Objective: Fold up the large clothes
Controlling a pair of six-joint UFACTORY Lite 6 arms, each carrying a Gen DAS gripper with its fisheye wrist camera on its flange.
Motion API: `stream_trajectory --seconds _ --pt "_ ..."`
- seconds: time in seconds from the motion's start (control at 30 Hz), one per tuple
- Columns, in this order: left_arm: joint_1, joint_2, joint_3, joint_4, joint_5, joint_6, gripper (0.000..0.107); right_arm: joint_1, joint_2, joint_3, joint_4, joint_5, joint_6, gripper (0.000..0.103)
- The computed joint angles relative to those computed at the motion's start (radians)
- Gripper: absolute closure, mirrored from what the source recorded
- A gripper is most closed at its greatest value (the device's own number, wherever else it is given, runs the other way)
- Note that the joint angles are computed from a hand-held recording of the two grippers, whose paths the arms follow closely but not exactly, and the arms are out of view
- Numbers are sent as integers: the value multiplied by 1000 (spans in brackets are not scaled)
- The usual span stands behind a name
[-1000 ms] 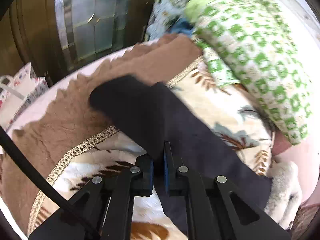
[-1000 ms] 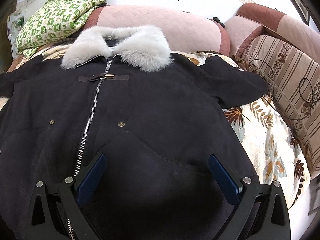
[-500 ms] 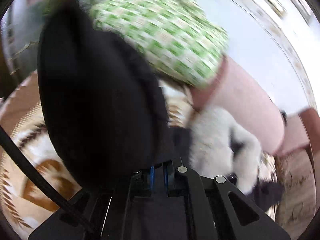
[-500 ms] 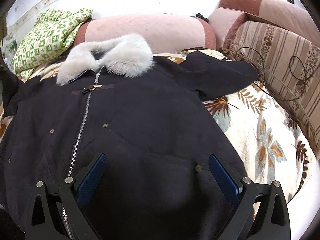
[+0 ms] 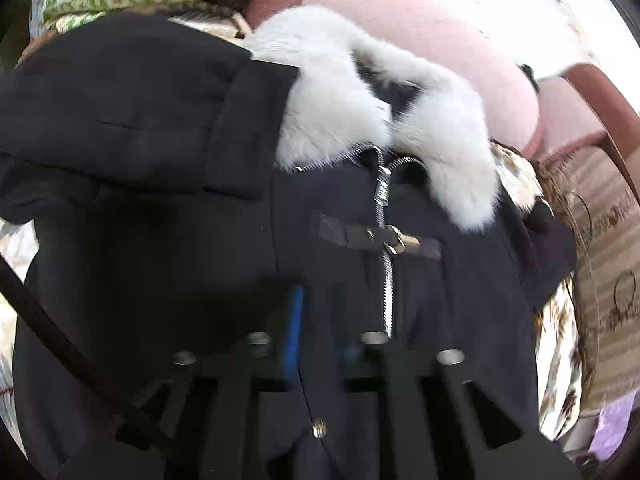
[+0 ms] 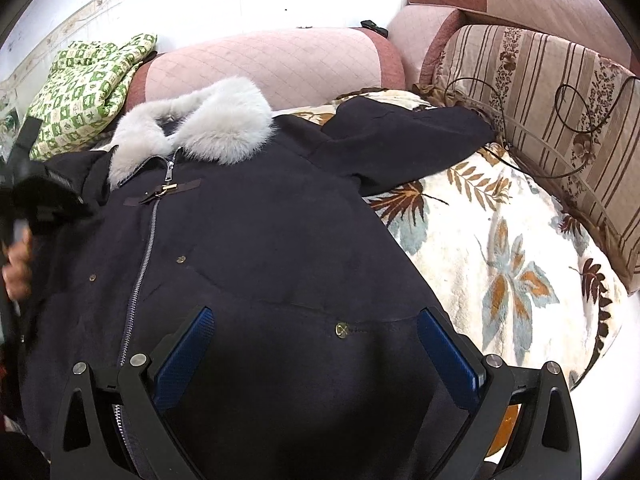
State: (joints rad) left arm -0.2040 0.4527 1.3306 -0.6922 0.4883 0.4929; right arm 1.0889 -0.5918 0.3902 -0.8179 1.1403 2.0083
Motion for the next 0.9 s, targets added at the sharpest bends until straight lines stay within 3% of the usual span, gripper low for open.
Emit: stream_trajectory --seconds 0.07,0.1,0.23,0.3,0.4,0.47,0.57,0.63,0.83,0.9 --pt "22 -135 -141 -87 -35 89 49 -34 37 51 1 6 -33 0" --pt "39 -226 -227 -122 -65 127 43 -20 45 54 -3 9 -23 1" --pt "112 -472 -393 -21 -152 106 37 -138 102 136 -51 -134 -120 0" --pt "151 -457 -340 164 -175 -19 35 -224 182 211 -86 -266 -172 0" --pt "258 -404 -276 301 -206 -105 34 -358 333 368 -72 -470 -285 0" --pt "330 -350 -225 436 -216 -237 34 -478 508 532 1 -667 -440 0" --pt "441 -251 -111 344 -178 -155 34 -574 798 779 265 -883 -753 0" --pt "508 -194 -41 290 -143 -121 34 -600 1007 962 474 -965 -963 0" --pt "573 -115 56 196 -95 -86 34 -653 1522 1587 1097 -833 -1412 0" --pt "588 -102 78 162 -72 -65 34 -658 1631 1748 1172 -783 -1431 1"
